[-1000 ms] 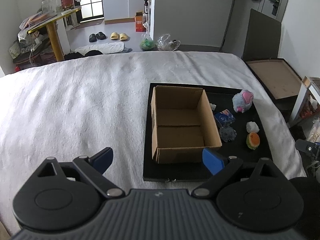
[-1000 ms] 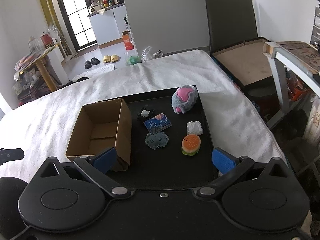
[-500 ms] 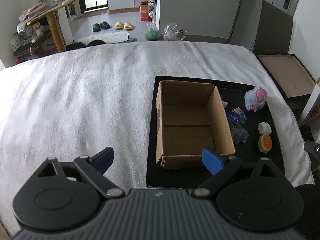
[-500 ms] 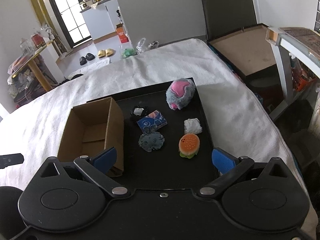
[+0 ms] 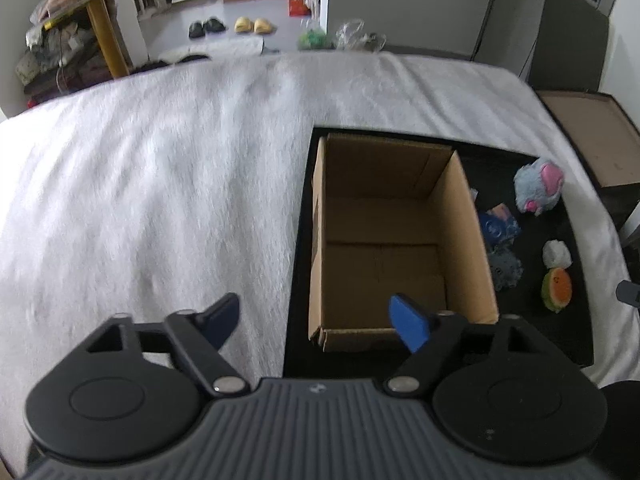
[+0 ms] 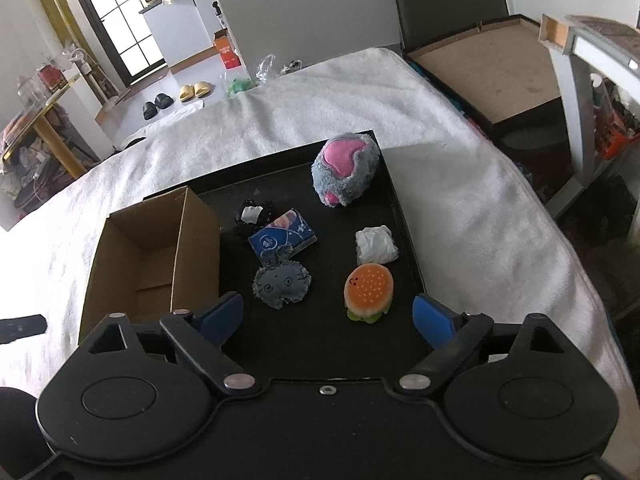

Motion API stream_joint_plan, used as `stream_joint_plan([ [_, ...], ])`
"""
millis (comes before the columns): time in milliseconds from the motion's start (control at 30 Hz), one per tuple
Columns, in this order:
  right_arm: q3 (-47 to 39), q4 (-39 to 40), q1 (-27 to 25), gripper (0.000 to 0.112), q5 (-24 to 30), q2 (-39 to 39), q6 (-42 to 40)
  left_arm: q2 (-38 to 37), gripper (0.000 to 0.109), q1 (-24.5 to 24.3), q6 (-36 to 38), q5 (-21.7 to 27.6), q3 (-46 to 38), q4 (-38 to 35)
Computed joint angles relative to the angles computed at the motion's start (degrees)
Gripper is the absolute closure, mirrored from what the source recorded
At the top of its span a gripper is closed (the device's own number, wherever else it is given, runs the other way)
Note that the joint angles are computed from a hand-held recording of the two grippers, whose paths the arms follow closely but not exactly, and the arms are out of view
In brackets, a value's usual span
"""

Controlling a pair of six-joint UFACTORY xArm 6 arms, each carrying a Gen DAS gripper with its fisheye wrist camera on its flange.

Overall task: Organize soft objects
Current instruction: 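Lower the right gripper onto the hamburger plush and close it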

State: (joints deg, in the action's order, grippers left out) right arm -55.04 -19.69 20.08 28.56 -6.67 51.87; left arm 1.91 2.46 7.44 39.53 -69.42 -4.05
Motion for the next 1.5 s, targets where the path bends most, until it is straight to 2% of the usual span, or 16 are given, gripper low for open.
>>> stream_joint_plan([
  [433, -1.9, 7.4, -2.4, 0.028, -1.5, 7.1, -5.6, 7.5, 0.053, -0.7, -5.3, 2.8, -5.3, 3.0],
  [500, -2.5, 8.1, -2.8, 0.030, -1.5, 8.3, -5.7, 8.6, 0.061, -0.8, -6.1, 4.1, -6.6, 3.2],
  [767, -6.9, 9.9, -3.7, 0.032, 1.8, 13.1, -8.0, 12.3, 0.075, -1.0, -7.9, 7.4, -10.5, 3.3],
  [1033, -9.8, 13.9, -5.2, 0.034, 2.8, 17.4, -10.7, 15.1, 0.080, -0.9, -8.6, 8.8, -13.3, 4.6],
  [1133, -11.4, 14.9, -5.4, 0.035, 4.1, 19.3, -11.3, 16.0, 0.092, -0.4, -7.4, 9.9, -14.0, 2.5],
  [1200, -11.8, 15.3, -5.4, 0.047, 4.4, 20.0, -11.2, 16.2, 0.100, -0.3, -7.3, 9.7, -14.0, 2.7],
  [1233, -11.7, 15.5, -5.5, 0.051, 4.0, 20.2, -11.5, 16.4, 0.100, -0.2, -6.9, 9.7, -14.1, 2.4],
  [1300, -11.9, 17.2, -5.5, 0.082, 4.6, 20.6, -12.3, 16.6, 0.100, -0.2, -6.8, 9.7, -14.2, 2.5],
  [1400, -11.0, 20.0, -5.6, 0.096, 3.8, 20.1, -12.7, 15.9, 0.100, -0.2, -5.4, 7.8, -12.9, 2.2],
  [1500, -10.3, 19.0, -5.2, 0.104, 2.9, 19.2, -12.4, 15.5, 0.101, 0.1, -4.4, 7.3, -12.4, 1.3],
])
